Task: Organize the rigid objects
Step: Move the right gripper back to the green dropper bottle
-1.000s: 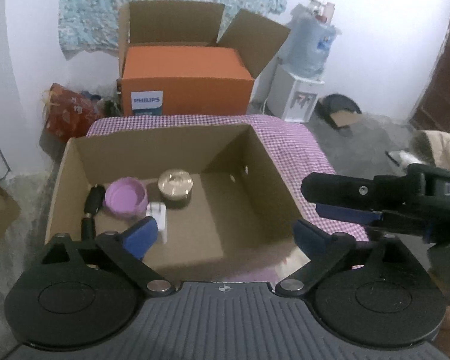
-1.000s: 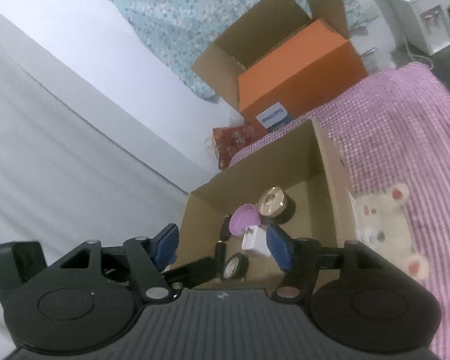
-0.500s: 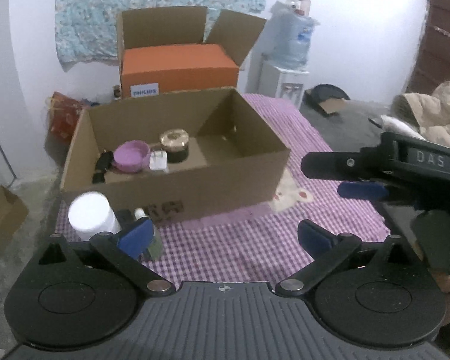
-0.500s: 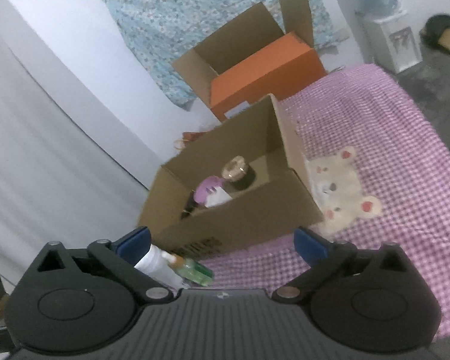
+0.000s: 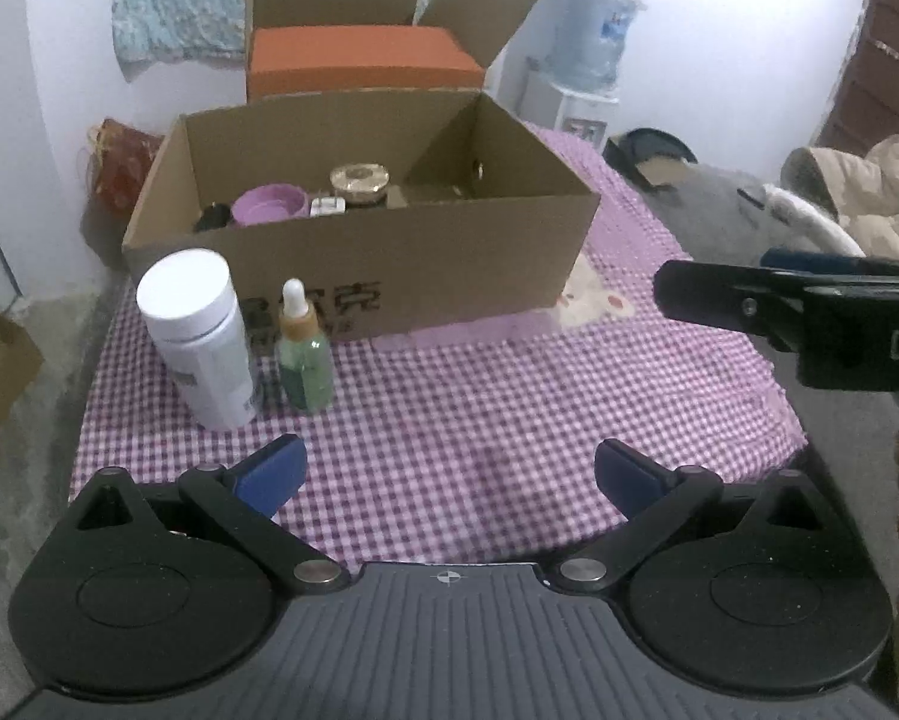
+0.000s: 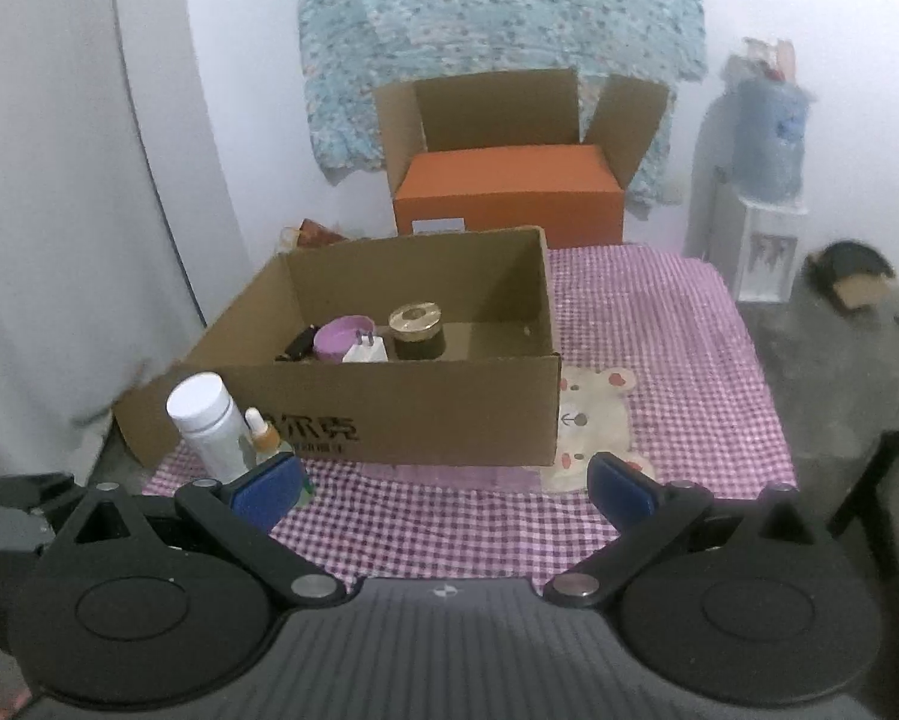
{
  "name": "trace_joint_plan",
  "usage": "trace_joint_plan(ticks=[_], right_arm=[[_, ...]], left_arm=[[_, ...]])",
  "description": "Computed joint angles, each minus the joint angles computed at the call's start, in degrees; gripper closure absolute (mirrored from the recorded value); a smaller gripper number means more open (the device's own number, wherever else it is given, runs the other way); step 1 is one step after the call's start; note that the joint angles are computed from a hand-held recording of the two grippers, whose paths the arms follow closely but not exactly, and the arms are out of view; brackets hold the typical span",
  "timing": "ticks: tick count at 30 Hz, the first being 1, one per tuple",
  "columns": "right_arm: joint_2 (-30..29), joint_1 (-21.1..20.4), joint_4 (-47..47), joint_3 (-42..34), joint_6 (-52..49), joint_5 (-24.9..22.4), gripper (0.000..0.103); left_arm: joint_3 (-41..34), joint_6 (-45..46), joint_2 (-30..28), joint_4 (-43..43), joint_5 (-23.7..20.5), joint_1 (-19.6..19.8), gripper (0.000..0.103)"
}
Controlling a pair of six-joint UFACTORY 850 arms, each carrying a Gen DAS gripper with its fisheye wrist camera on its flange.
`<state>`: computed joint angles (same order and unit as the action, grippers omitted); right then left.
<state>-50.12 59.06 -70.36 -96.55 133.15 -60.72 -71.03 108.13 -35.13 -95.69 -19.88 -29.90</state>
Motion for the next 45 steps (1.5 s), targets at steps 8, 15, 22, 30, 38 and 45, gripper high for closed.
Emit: trace_joint_plan(ticks=[8,15,22,30,38,45], right_arm=[[-6.6,1.0,4.6,-11.4,-18.4,-11.3,0.0],[-4.0,1.4,-1.0,-6.9,-12.7,-7.9,0.0],[-1.3,1.6,-5.6,-1.4,-5.1,-5.0,0.0],[1.8,0.3,-14.1,4.5,7.7,3.5,0.0],[0.6,-2.6,-21.0,3.6,13.2,11.4,0.0],[-4.0,-6.6,-20.6,-3.1,8.1,20.2,0.012]], left_arm=[[-0.9,-6.8,-0.8,5.9,-2.2,1.5,0.0],[0.2,-0.1,-1.0,-2.6,-7.0,3.3,0.0],[-3.4,-12.5,-3.6,5.5,-13.9,5.9,0.0],[-2.5,-6.5,-3.7,0.2,-15.5,6.7,0.0],[-1.7,10.2,-4.1,-12.6,-10.3,5.2,0.0],[-3.5,28.2,-6.7,-27.4,-5.3,2.6,0.003]])
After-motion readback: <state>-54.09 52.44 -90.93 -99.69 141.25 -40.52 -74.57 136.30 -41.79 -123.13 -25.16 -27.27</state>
